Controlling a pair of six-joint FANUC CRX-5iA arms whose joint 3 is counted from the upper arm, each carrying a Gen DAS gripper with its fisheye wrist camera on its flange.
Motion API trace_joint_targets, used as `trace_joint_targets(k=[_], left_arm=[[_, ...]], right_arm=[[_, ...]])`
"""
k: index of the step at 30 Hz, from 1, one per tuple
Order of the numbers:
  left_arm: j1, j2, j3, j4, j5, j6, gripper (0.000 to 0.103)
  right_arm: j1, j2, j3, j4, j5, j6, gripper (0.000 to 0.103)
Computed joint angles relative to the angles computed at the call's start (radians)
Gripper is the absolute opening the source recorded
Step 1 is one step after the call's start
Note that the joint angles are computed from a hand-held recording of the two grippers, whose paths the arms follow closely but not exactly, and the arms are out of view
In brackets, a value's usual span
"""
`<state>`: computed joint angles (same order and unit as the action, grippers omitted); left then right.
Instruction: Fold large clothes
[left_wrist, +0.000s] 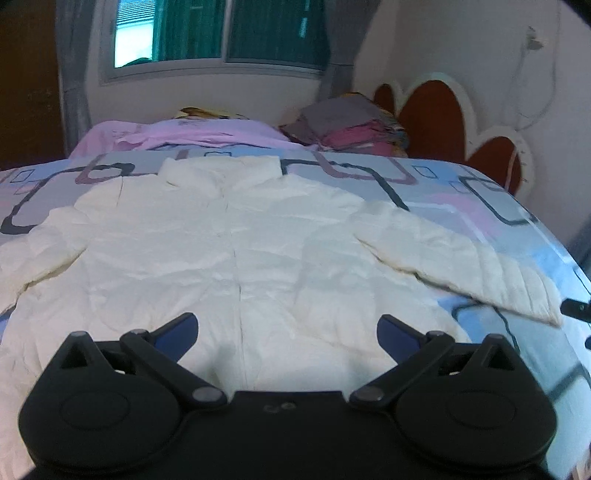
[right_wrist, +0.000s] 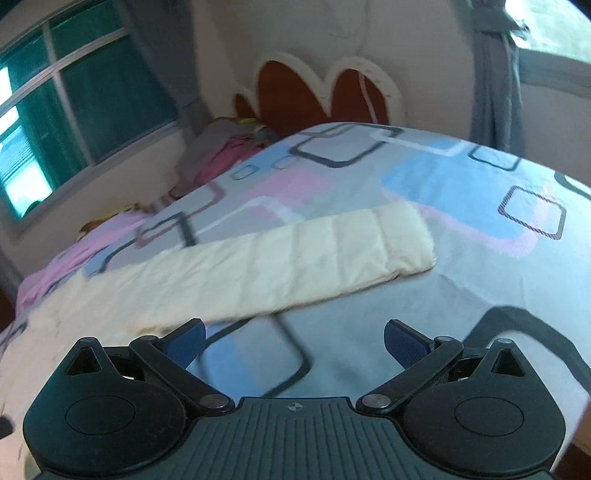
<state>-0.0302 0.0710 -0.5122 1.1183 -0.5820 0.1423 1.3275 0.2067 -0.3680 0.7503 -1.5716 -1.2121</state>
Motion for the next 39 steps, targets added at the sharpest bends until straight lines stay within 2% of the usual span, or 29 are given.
trace_joint_targets(k=[1, 2, 5, 8, 10, 13, 20, 21, 23, 25, 26, 28, 32, 35, 38, 39], left_arm=[[-0.016, 0.008, 0.007, 0.011, 0.014, 0.008, 0.103], [-0.033, 0.017, 0.014, 0.026, 0.027, 0.003, 0.103], [-0.099, 0.038, 0.034, 0.021, 0.121, 0.017, 0.103], [-0.157, 0.053, 0.041, 0.040, 0.201, 0.060, 0.103], [-0.174, 0.067, 0.054, 0.017, 0.217, 0.123, 0.103], [-0.180, 0.089, 0.088, -0.080, 0.208, 0.213, 0.103], [-0.201, 0.100, 0.118, -0.237, 0.237, 0.327, 0.103], [-0.201, 0.100, 0.124, -0.268, 0.239, 0.356, 0.103], [-0.201, 0.098, 0.130, -0.305, 0.238, 0.385, 0.103], [-0.200, 0.097, 0.140, -0.350, 0.240, 0.425, 0.103], [-0.198, 0.097, 0.143, -0.356, 0.239, 0.432, 0.103], [-0.189, 0.097, 0.150, -0.375, 0.237, 0.448, 0.103], [-0.160, 0.097, 0.151, -0.380, 0.250, 0.479, 0.103], [-0.121, 0.100, 0.166, -0.406, 0.228, 0.515, 0.103], [-0.076, 0.109, 0.199, -0.490, 0.194, 0.563, 0.102], [-0.062, 0.113, 0.202, -0.483, 0.190, 0.544, 0.102]], right_arm=[[-0.007, -0.021, -0.036, -0.001, 0.011, -0.018, 0.087], [-0.016, -0.050, -0.078, -0.001, 0.040, -0.037, 0.057], [-0.036, -0.138, -0.212, 0.009, 0.134, -0.164, 0.055], [-0.048, -0.180, -0.289, 0.022, 0.192, -0.228, 0.055], [-0.049, -0.203, -0.332, 0.025, 0.232, -0.278, 0.055], [-0.040, -0.232, -0.396, 0.044, 0.281, -0.378, 0.055], [-0.003, -0.239, -0.471, 0.105, 0.247, -0.527, 0.053], [-0.001, -0.236, -0.473, 0.103, 0.241, -0.534, 0.049], [-0.007, -0.229, -0.471, 0.093, 0.237, -0.532, 0.031], [-0.001, -0.233, -0.480, 0.088, 0.235, -0.550, 0.018], [0.003, -0.239, -0.486, 0.085, 0.230, -0.550, 0.015], [-0.013, -0.236, -0.470, 0.081, 0.216, -0.475, 0.009], [-0.089, -0.213, -0.418, 0.141, 0.183, -0.269, 0.006], [-0.170, -0.182, -0.368, 0.253, 0.190, -0.105, 0.006], [-0.254, -0.135, -0.297, 0.396, 0.242, 0.054, 0.006], [-0.286, -0.117, -0.271, 0.446, 0.274, 0.106, 0.006]])
